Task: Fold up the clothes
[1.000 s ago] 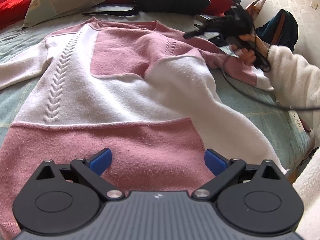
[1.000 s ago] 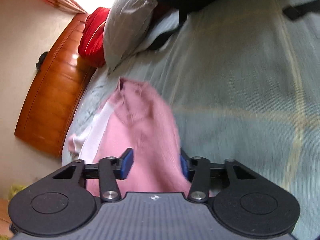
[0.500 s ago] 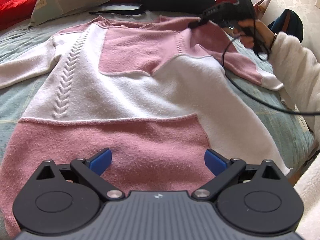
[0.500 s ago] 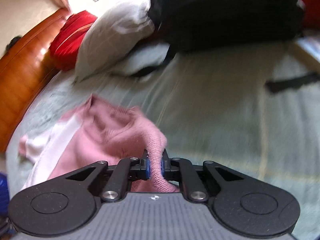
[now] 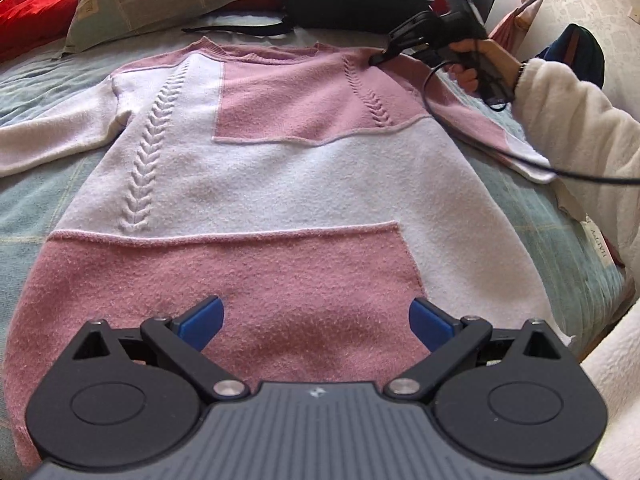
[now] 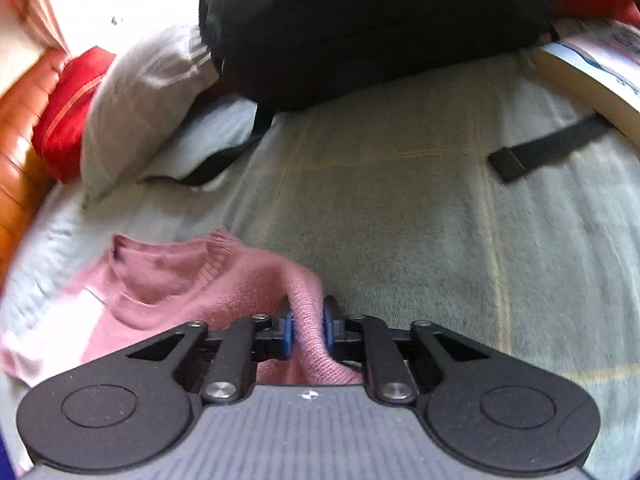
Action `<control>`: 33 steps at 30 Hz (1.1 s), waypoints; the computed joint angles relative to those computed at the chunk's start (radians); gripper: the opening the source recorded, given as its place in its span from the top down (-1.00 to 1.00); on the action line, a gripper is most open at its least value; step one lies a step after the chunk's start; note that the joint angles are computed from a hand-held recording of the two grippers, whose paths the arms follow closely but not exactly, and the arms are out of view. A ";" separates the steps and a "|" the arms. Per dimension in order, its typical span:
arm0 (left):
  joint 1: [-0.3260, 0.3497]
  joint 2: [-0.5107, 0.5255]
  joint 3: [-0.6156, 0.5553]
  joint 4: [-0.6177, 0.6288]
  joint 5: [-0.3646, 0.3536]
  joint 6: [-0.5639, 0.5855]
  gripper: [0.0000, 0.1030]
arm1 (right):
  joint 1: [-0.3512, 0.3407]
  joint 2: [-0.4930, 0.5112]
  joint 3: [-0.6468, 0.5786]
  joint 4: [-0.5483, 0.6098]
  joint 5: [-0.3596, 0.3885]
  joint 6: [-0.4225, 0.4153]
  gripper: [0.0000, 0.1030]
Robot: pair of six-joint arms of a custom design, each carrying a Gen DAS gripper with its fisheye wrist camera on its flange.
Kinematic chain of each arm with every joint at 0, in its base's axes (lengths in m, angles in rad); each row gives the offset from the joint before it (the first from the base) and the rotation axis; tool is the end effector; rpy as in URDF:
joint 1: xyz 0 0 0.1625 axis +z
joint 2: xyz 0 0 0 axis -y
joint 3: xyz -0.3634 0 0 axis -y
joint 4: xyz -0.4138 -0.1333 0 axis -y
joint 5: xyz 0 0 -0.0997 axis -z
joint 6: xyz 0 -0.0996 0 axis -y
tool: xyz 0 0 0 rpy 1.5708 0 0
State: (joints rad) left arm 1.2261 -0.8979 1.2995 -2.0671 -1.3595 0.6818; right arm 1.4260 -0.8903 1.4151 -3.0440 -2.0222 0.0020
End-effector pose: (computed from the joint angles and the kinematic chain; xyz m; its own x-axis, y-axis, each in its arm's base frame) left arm -0.0968 -0.7258 0.1974 -0.5077 0.8325 -0.2217 0.8453 0.5310 0.0582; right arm -0.0146 -0.7232 0.2664 -0.8391 0.4817 0.2527 0.0858 0.5759 -0.8130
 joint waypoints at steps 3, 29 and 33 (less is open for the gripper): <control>0.001 -0.003 0.004 -0.004 -0.006 0.001 -0.92 | 0.028 -0.041 0.076 -0.091 -0.046 -0.020 0.24; 0.007 -0.141 0.176 -0.131 -0.010 0.029 -0.92 | 0.053 0.009 0.600 -0.863 0.201 0.336 -0.11; 0.009 -0.134 0.170 -0.135 -0.007 0.017 -0.92 | 0.036 0.057 0.539 -0.923 0.203 0.383 -0.11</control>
State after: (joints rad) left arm 1.2350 -1.0316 1.4695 -2.2022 -1.3665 0.6986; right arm 1.4618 -0.8329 1.9539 -3.9673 -1.8188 0.3847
